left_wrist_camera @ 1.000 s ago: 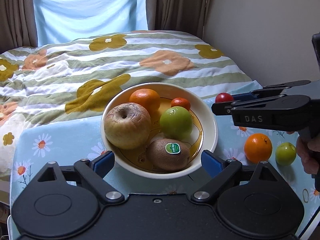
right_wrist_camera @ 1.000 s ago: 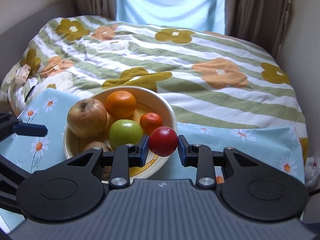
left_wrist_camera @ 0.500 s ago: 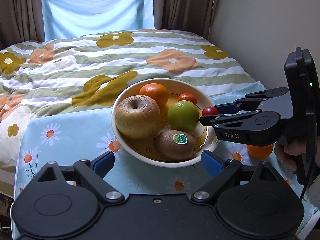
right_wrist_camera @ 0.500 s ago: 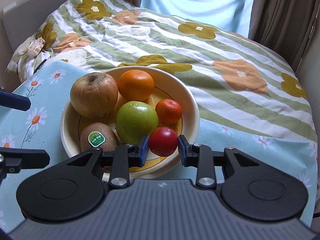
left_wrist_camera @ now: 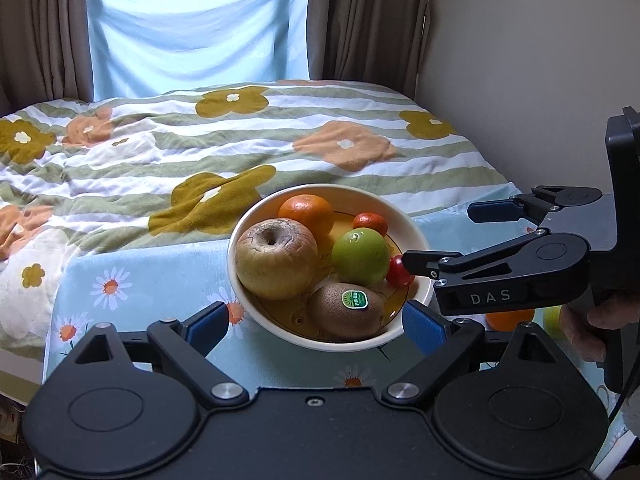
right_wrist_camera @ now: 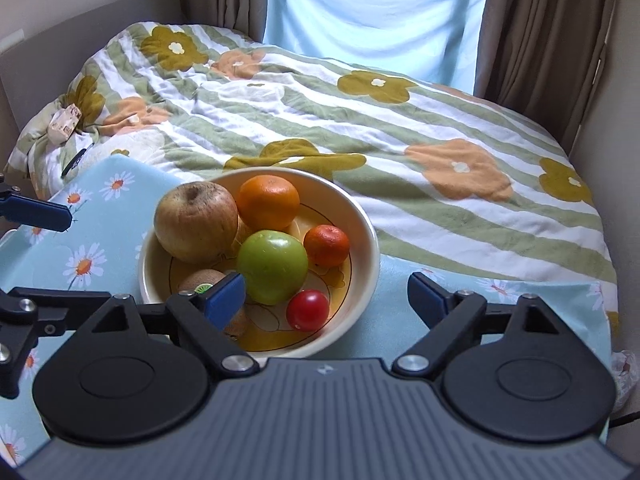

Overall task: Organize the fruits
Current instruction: 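Open both tools to drop the kiwi and tomato into the bowl, then grasp a second red tomato with the left tool while the right tool grasps a green apple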

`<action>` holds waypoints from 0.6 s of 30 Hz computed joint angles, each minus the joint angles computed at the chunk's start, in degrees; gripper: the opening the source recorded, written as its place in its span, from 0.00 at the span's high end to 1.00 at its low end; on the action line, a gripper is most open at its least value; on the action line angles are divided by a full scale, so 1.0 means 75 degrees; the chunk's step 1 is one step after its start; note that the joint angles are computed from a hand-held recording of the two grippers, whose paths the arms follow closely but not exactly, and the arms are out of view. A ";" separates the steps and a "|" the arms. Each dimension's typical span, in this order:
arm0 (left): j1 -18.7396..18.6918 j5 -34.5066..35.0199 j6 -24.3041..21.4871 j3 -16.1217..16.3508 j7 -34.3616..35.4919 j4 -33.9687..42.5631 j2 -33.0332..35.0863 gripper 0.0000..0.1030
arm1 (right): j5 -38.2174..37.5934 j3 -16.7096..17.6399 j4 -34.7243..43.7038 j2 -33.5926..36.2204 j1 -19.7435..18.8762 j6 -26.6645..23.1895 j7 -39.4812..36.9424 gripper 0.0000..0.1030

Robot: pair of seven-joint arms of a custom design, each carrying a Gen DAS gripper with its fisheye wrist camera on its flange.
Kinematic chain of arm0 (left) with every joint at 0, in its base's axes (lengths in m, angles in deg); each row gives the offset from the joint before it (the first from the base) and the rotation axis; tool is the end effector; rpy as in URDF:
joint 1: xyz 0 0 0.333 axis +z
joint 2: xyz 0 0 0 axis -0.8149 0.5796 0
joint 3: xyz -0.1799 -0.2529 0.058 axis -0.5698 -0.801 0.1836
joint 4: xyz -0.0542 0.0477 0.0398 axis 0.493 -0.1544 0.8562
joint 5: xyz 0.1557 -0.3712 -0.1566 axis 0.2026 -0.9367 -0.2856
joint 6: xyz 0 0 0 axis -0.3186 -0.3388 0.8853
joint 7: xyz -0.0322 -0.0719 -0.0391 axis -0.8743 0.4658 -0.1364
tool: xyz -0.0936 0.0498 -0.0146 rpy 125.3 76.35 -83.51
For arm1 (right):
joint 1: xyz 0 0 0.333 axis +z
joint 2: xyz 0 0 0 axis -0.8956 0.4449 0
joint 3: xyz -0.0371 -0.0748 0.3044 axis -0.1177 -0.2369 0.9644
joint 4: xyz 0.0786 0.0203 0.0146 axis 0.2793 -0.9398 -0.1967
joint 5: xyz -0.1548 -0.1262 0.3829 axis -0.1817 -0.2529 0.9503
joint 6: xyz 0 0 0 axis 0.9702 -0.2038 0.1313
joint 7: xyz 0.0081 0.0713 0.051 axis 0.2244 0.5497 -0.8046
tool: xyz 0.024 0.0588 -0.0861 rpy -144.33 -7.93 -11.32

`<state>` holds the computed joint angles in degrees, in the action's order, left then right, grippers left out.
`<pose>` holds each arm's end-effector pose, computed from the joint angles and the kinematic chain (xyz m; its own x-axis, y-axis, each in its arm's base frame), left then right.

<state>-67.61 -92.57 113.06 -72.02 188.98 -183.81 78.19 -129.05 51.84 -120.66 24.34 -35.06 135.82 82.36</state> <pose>0.5506 -0.2029 0.4134 -0.5454 -0.8366 0.0508 -0.6270 0.3670 -0.6872 0.5251 0.3677 0.3848 0.0565 -0.9978 0.0334 -0.6768 -0.0629 -0.7335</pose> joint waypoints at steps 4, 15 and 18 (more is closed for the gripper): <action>-0.0147 -0.0804 0.0119 0.0081 0.0671 -0.0207 -0.0376 0.07 | 0.0378 0.0176 -0.0271 -0.0472 0.0045 -0.0347 0.0115 0.00; -0.1010 -0.1452 0.0629 0.0806 0.1194 -0.1192 -0.1657 0.05 | 0.1112 0.1067 -0.0881 -0.1753 0.0131 -0.1861 0.0584 0.00; -0.1263 -0.1301 0.0871 0.0966 0.0953 -0.1549 -0.2045 0.03 | 0.1173 0.1326 -0.1133 -0.2133 0.0161 -0.2171 0.0864 0.00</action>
<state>-77.08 -102.33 119.60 -64.77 196.12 -195.43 62.85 -120.25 61.78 -129.16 8.34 -33.85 119.53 88.84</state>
